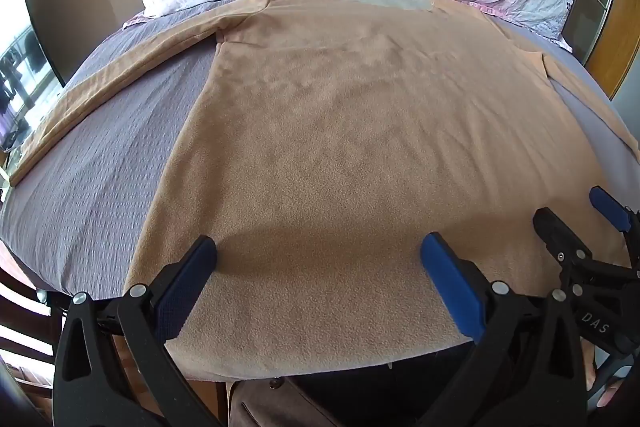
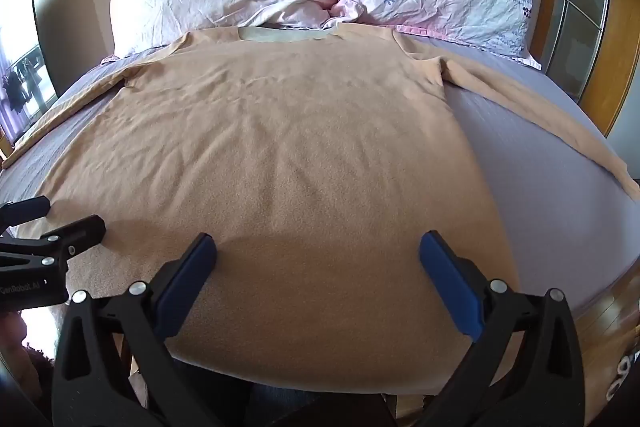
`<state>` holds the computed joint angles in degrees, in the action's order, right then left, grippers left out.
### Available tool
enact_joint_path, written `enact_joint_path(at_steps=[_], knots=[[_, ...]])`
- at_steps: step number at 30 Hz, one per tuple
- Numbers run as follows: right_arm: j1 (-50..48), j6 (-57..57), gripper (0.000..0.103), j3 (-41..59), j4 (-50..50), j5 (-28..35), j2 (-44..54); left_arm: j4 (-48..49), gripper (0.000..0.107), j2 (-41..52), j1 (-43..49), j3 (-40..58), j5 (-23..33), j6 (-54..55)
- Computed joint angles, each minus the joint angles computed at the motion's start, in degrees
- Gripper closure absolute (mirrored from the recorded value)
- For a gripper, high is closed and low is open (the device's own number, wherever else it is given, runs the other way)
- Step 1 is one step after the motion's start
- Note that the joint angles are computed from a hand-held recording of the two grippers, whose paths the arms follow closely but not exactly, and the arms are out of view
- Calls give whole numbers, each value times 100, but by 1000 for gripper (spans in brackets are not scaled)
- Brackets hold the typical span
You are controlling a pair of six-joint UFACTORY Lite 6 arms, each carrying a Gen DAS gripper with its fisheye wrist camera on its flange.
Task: Fold small clothes
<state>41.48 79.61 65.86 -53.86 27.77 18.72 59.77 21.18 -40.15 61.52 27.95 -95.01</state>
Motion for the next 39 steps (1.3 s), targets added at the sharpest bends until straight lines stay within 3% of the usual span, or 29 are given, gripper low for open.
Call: enact_joint_path(at_steps=[39], knots=[[4,324,2,-229,-325,-57,-150,96,5,-4,-11,-15,13,-94]])
